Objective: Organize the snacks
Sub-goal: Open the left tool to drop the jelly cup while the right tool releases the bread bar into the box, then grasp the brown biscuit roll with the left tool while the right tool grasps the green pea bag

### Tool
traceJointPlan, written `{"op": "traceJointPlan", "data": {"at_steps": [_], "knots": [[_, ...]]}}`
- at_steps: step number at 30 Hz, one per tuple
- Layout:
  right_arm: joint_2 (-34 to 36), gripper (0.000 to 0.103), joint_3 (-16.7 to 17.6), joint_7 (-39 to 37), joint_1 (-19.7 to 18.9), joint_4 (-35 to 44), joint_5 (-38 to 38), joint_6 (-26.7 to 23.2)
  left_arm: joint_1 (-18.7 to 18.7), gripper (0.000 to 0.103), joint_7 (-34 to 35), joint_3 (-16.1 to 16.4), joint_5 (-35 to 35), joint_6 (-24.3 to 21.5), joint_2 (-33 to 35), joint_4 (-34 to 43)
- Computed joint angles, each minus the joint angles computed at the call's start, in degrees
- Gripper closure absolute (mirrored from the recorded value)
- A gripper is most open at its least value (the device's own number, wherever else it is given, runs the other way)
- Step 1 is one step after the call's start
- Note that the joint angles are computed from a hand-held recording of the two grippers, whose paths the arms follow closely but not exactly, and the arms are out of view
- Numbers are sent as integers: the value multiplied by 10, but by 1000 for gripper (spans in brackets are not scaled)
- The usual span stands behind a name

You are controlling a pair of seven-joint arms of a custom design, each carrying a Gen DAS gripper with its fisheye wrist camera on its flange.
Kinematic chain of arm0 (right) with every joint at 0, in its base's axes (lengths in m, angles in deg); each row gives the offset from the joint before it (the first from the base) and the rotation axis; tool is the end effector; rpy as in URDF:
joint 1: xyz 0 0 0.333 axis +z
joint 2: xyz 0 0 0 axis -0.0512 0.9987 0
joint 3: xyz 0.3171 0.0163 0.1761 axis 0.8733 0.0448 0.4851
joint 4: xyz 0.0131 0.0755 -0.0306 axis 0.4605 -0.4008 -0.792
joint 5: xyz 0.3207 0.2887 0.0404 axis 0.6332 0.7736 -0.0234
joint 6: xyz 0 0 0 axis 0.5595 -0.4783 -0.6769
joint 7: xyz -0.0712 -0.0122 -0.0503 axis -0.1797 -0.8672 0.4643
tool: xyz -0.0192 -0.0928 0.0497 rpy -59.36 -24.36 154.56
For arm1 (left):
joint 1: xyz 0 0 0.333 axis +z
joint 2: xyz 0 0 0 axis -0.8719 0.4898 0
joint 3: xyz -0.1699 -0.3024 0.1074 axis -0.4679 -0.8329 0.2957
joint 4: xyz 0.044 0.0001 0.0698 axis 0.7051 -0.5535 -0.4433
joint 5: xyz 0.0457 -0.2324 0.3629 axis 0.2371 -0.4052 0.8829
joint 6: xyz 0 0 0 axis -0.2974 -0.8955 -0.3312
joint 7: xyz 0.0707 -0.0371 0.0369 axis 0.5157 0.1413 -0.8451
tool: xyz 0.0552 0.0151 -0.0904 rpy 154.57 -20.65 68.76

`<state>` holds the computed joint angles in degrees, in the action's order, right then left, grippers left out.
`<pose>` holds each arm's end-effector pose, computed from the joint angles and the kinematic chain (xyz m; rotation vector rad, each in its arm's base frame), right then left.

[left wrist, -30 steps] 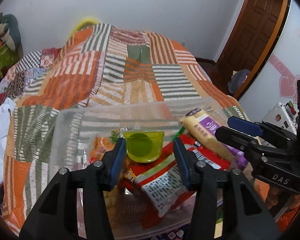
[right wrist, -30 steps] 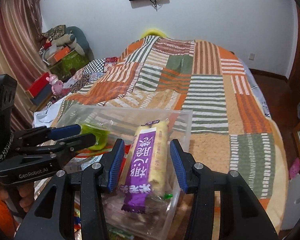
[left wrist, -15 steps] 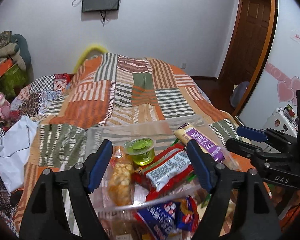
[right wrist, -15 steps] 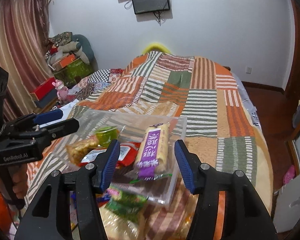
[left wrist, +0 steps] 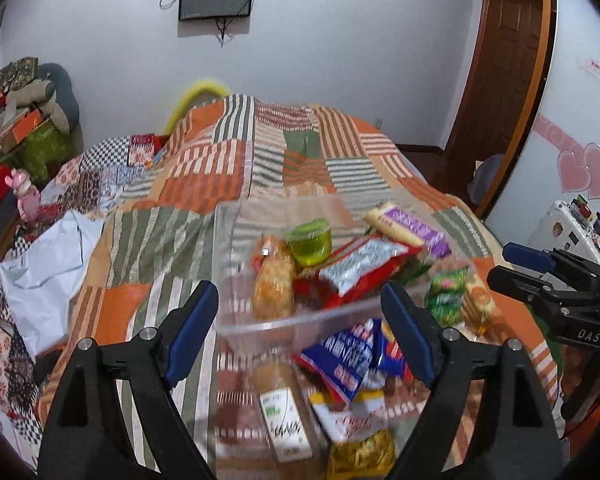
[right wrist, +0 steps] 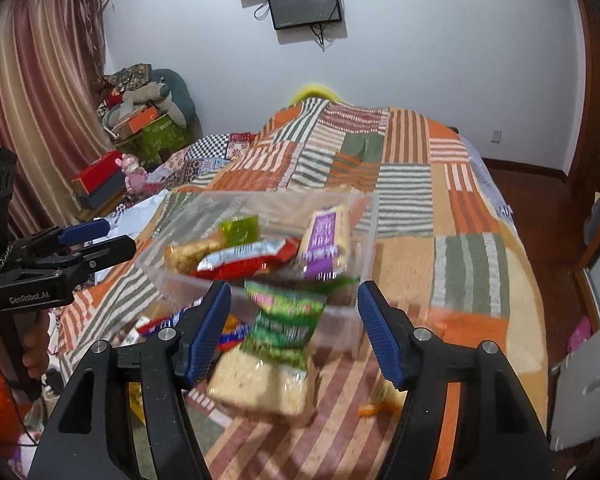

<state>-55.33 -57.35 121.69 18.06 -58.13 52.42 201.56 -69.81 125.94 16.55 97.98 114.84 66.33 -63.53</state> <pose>0.6007 0.2807 0.5303 -1.9461 1.1744 -0.2975 0.5425 -0.2340 0.5519 -1.7944 1.7221 -0.8677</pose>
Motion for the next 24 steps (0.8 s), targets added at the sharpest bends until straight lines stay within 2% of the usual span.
{"op": "traceJointPlan", "data": {"at_steps": [7,13,17,24], "knots": [[-2,41,-3,21,4,-18,-20,-13,-8,19,10,6,-50,-2,-15,-46],[11,41,-2,33,3,-13,-22,-32,-4,19,-11,6,-50,-1,-19,-72],[25,41,-1,38,1,0,-13,-50,-14,19,18,14,-86,0,-17,-85],[43,41,0,62,6,9,-31,-36,-20,19,55,19,-142,6,-3,-98]]}}
